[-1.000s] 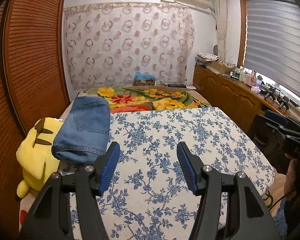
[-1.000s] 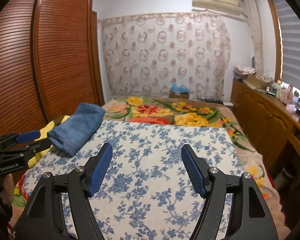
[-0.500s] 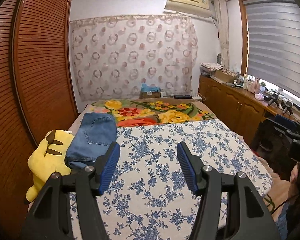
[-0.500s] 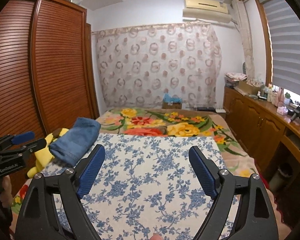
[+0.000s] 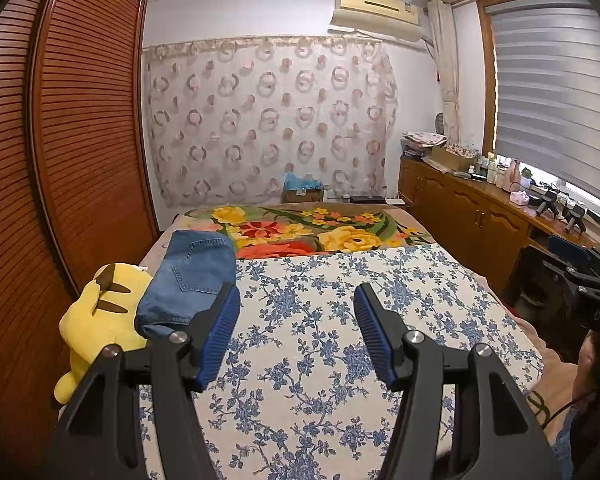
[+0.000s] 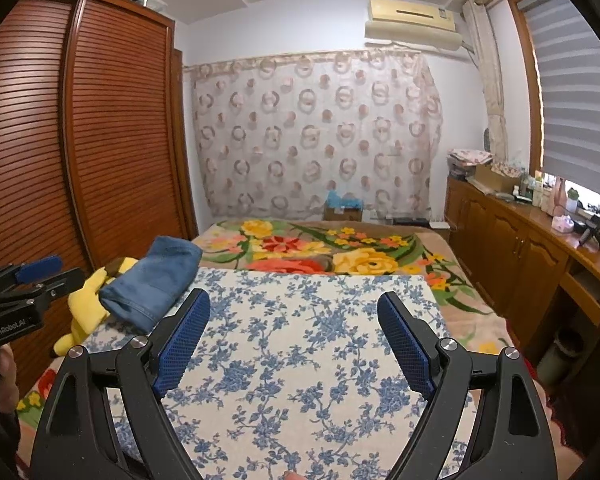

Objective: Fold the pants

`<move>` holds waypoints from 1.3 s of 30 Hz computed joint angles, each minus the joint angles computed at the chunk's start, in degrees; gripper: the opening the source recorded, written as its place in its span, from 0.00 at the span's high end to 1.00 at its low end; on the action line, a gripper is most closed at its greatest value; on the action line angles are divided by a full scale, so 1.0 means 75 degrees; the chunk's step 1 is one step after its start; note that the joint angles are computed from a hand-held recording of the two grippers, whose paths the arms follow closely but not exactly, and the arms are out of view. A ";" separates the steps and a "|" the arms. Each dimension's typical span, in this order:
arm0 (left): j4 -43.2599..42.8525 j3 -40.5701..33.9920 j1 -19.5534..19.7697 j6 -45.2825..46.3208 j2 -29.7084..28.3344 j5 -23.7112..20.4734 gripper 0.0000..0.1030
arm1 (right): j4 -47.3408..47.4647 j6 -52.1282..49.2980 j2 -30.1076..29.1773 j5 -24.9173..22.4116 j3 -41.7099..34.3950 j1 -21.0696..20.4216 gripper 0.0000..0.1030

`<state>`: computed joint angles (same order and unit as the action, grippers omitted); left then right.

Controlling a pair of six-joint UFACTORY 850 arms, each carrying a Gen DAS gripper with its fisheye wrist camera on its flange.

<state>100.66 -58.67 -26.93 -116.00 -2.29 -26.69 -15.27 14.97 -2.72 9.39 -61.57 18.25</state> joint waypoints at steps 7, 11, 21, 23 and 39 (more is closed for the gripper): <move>0.0087 0.0006 -0.0005 -0.0089 -0.0017 -0.0009 0.43 | 0.0411 -0.0362 -0.0020 0.0028 0.0048 0.0018 0.15; 0.0096 0.0009 -0.0003 -0.0106 -0.0009 0.0010 0.43 | 0.0627 -0.0561 -0.0031 -0.0007 0.0023 0.0047 0.15; 0.0097 0.0022 -0.0032 -0.0126 -0.0013 -0.0023 0.43 | 0.0939 -0.0859 -0.0027 0.0016 0.0071 0.0076 0.15; 0.0103 0.0023 -0.0026 -0.0127 -0.0014 -0.0019 0.43 | 0.0717 -0.0636 -0.0030 0.0010 0.0057 0.0057 0.15; 0.0145 0.0041 -0.0022 -0.0172 -0.0004 -0.0016 0.43 | 0.0721 -0.0631 -0.0026 0.0008 0.0062 0.0062 0.15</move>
<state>101.75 -58.37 -27.10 -117.29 -2.32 -26.81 -9.87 10.23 -2.91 9.45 -61.11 18.71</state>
